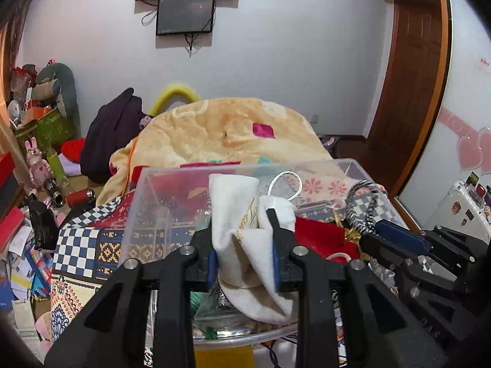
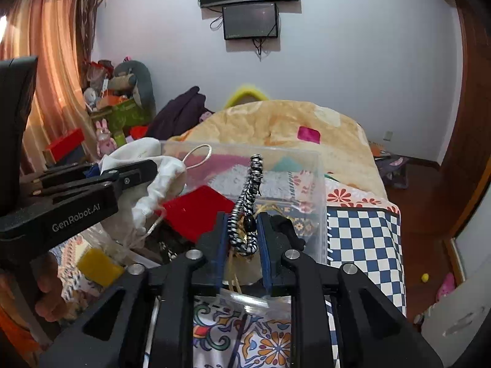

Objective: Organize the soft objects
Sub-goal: 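Carry the bracelet and white cloth bag with both tools over the box, then release the bracelet and cloth bag into the box, opening both tools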

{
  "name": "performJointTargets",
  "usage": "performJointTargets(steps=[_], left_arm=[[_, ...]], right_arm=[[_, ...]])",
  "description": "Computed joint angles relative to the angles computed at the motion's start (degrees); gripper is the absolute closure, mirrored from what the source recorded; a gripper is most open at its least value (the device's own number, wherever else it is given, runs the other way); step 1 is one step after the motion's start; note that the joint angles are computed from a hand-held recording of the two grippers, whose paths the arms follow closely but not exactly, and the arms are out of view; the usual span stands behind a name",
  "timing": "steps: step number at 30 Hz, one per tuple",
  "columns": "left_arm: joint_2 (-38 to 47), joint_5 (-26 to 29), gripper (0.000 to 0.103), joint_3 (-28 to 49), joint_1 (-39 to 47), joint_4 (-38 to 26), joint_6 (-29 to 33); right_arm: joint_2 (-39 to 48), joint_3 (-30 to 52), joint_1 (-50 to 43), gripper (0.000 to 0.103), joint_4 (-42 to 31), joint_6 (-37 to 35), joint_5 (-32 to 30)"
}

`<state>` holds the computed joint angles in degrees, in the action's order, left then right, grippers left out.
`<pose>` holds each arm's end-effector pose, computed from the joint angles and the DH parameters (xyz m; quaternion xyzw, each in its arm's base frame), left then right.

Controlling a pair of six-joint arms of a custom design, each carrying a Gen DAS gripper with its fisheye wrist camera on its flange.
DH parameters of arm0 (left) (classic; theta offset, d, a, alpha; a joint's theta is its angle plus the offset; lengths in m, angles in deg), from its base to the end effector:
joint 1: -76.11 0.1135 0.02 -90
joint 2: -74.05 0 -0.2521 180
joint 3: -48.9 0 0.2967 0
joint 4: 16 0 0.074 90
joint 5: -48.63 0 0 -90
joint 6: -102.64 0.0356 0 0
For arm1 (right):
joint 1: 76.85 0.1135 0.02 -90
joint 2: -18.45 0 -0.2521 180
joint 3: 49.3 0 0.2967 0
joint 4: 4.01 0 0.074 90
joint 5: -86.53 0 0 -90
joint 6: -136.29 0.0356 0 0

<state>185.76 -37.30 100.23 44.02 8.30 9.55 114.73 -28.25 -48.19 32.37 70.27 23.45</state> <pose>0.2938 -0.1872 0.0253 0.2386 0.8584 -0.1671 0.4223 0.1881 0.0844 0.0109 0.0646 0.8806 -0.0020 0.4694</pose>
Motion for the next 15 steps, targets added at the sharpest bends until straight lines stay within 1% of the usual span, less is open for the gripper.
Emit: performJointTargets(steps=[1,2,3,4,5,9,10,11,12,13,15], left_arm=[[0.3,-0.1,0.062,0.2,0.1,0.0,-0.1],[0.5,-0.1,0.057,0.3,0.2,0.0,0.0],[0.4,-0.1,0.049,-0.2,0.3,0.7,0.1],[0.0,-0.5,0.044,-0.9,0.1,1.5,0.3],[-0.3,-0.9,0.043,-1.5,0.0,2.0,0.7],[-3.1,-1.1,0.035,-4.5,-0.2,3.1,2.8],[-4.0,-0.4,0.032,-5.3,0.1,3.2,3.1],[-5.0,0.2,0.031,-6.1,0.4,3.2,3.4],[-6.5,0.8,0.027,-7.4,0.7,3.4,3.6],[-7.9,1.5,0.024,-8.5,1.2,3.4,3.8],[-10.9,2.7,0.019,-11.0,2.1,3.5,4.5]], right_arm=[[0.2,0.2,0.4,0.076,-0.5,0.1,0.4],[0.0,0.2,0.6,0.072,-0.9,0.1,0.8],[-0.4,0.1,0.8,0.068,-1.4,0.0,1.3],[-1.4,-0.3,1.6,0.067,-2.0,0.3,2.2],[-2.1,-0.7,1.4,0.064,-2.2,0.1,2.0],[-7.0,-3.0,2.7,0.045,-3.9,0.6,3.8],[-9.8,-4.1,4.2,0.044,-5.4,1.1,5.7],[-10.4,-4.4,4.4,0.043,-5.4,0.8,6.1],[-12.2,-4.8,5.2,0.042,-6.5,0.9,7.0],[-15.8,-5.9,6.5,0.04,-8.9,1.4,8.3],[-19.1,-6.6,7.2,0.028,-10.6,1.3,9.1]])
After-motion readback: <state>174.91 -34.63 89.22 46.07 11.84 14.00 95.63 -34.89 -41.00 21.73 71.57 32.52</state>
